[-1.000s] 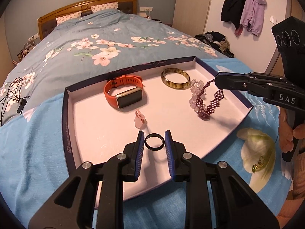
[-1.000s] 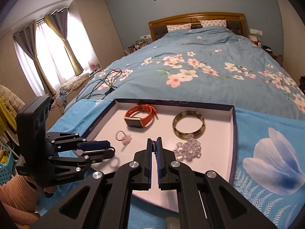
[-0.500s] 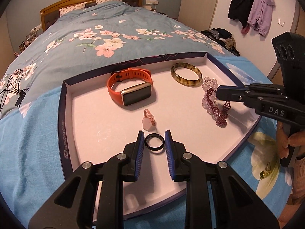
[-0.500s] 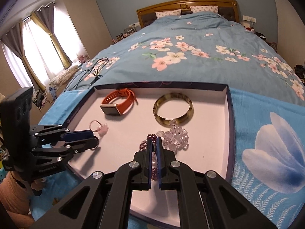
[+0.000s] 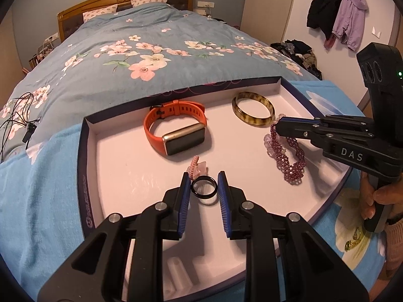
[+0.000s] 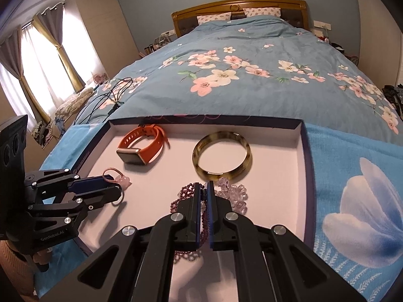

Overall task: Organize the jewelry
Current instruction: 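Carry the necklace and black ring into the box and open both grippers, then grasp the silver ring with the right gripper while the left gripper grasps the yellow-stone ring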

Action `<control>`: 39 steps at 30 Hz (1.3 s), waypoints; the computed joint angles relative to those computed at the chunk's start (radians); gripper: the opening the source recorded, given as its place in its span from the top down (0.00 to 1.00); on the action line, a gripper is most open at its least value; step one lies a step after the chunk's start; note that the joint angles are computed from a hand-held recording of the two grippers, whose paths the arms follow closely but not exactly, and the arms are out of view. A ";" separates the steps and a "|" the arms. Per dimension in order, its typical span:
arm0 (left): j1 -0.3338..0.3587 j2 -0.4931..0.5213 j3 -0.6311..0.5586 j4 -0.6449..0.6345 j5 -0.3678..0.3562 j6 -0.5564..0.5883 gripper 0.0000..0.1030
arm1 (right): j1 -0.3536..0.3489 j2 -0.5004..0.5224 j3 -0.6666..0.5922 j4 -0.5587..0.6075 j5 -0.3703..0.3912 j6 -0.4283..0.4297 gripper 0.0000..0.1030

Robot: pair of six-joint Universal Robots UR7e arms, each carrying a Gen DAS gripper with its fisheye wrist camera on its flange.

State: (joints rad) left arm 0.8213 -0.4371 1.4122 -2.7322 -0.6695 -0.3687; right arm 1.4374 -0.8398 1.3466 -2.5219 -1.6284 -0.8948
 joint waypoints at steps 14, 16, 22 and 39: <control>-0.060 -0.038 0.103 -0.144 0.092 0.040 0.57 | -0.012 -0.096 0.093 -0.086 0.068 -0.031 0.77; -0.085 -0.054 0.144 -0.203 0.105 0.066 0.53 | -0.020 -0.135 0.128 -0.086 0.092 -0.053 0.73; -0.154 -0.109 0.266 -0.300 0.127 0.075 0.49 | -0.044 -0.242 0.233 -0.054 0.136 -0.152 0.68; -0.253 -0.177 0.503 -0.283 0.096 -0.146 0.49 | -0.131 -0.394 0.434 -0.046 0.096 -0.273 0.68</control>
